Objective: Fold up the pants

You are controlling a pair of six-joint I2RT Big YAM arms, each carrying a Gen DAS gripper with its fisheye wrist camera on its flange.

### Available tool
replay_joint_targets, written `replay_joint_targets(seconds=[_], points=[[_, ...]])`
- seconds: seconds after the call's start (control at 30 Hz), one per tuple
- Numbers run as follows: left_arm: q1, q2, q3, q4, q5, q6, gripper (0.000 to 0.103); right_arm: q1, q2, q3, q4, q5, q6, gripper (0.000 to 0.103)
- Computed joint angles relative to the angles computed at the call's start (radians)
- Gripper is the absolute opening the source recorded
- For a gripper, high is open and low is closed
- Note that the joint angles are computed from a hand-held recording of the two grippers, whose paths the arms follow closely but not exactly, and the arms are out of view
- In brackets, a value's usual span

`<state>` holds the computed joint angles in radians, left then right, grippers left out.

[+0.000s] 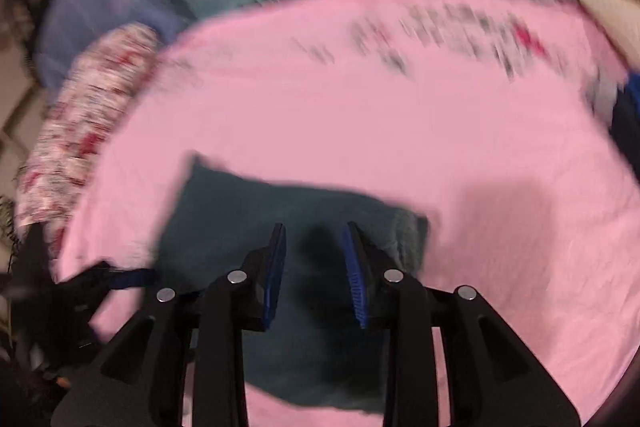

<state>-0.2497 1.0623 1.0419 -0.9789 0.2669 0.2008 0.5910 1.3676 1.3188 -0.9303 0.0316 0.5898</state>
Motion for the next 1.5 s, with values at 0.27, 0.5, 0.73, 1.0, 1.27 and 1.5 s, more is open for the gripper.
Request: replay_joint_targets(seconds=[0.27,0.5,0.73,1.0,1.27,1.5], points=[[0.198,-0.041,0.089,-0.043,0.213,-0.003,0.101,0.049,-0.195,-0.062,0.064,0.165,-0.058,0.085],[0.259,0.148,0.141,-0.046,0.298,-0.118,0.101,-0.034,-0.205,-0.203,0.142,-0.023,0.011,0.089],[0.221,0.216,0.16,-0.05,0.346,-0.148,0.101,-0.012,-0.154,-0.191,0.144,-0.148,-0.001,0.065],[0.244,0.239,0.18,-0.139,0.438,-0.173,0.025,-0.048,-0.174,-0.206,0.181,-0.321,0.052,0.021],[0.258,0.192,0.206,-0.106,0.436,-0.208,0.013,-0.018,-0.203,-0.141,0.187,-0.296,0.031,0.021],[0.281,0.223,0.334,-0.094,0.414,-0.222,0.013,-0.027,-0.107,0.043,0.185,-0.305,-0.037,0.021]])
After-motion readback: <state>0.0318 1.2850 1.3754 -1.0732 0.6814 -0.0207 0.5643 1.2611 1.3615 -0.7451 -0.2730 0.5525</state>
